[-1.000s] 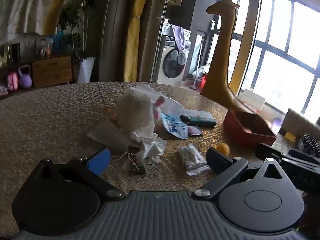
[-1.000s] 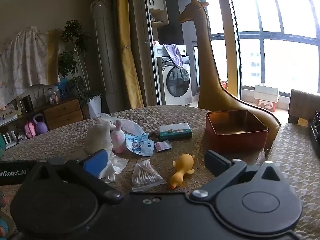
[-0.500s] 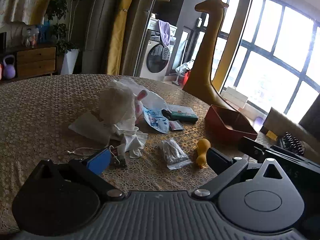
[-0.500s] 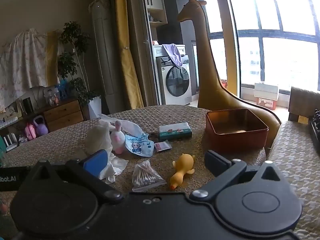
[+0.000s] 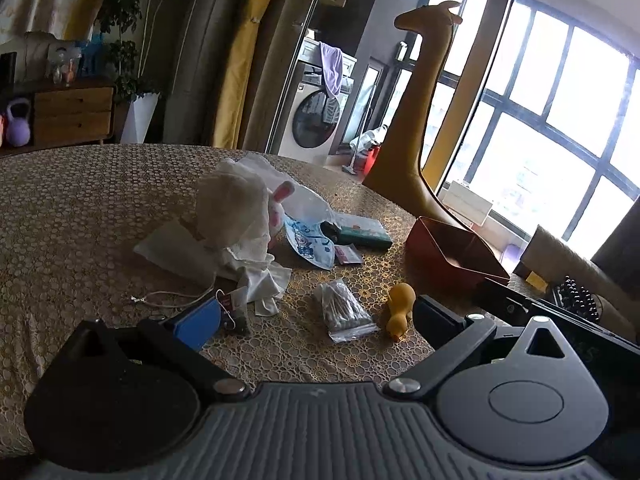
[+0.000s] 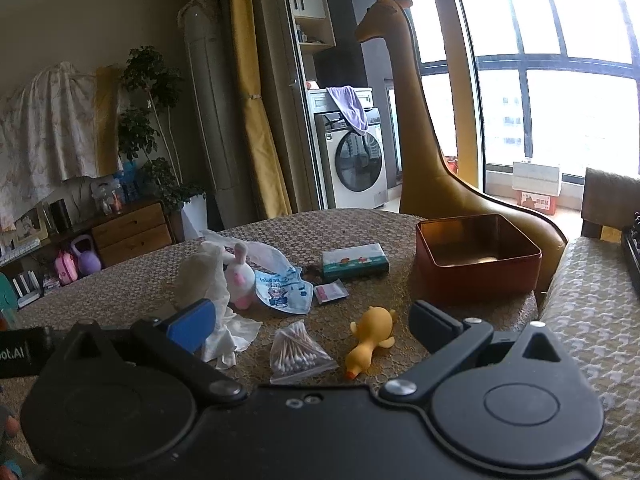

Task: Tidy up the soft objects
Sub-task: 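Move the left tool toward the red-label tea bag while the right tool approaches the yellow duck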

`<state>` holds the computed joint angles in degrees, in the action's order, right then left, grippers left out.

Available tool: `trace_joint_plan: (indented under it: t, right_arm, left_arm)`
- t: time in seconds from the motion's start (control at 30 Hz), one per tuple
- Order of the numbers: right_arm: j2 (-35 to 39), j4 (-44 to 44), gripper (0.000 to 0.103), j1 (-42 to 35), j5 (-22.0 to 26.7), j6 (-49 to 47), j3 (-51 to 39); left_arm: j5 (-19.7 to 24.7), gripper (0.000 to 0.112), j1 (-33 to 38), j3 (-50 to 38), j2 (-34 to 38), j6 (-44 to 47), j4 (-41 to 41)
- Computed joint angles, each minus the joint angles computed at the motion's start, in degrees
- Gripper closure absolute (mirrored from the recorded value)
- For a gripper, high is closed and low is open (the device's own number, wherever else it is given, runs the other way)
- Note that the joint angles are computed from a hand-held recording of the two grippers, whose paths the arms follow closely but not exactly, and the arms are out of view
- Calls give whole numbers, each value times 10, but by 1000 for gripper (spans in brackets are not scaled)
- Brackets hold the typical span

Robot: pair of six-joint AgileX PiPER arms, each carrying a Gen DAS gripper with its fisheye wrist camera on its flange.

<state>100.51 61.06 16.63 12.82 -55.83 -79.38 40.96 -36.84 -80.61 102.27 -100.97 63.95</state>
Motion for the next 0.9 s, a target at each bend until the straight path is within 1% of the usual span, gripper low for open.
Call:
trace_joint_plan:
  t: [0.13, 0.2, 0.3, 0.43, 0.53, 0.63, 0.77, 0.9]
  right_arm:
    - [1, 13, 2, -5, 6, -11, -1]
    - [0, 41, 2, -8, 9, -32, 2]
    - [0, 42, 2, -11, 14, -22, 1]
    - [0, 45, 6, -12, 15, -24, 3]
    - [-2, 62, 6, -11, 15, -41, 6]
    - [-1, 50, 6, -11, 16, -33, 4]
    - [1, 18, 6, -10, 20, -1, -1]
    - [2, 19, 6, -9, 19, -2, -1]
  left_arm:
    - [-2, 9, 1, -1, 0, 9, -8]
    - [-3, 9, 1, 3, -1, -3, 0]
    - [1, 9, -2, 7, -3, -16, 14]
    - [-1, 9, -6, 11, -4, -21, 25]
    - [-4, 9, -8, 15, -7, -30, 38]
    - [1, 9, -11, 8, -2, -17, 34]
    - [-7, 9, -7, 9, -3, -15, 34]
    - [-17, 9, 2, 12, -3, -12, 31]
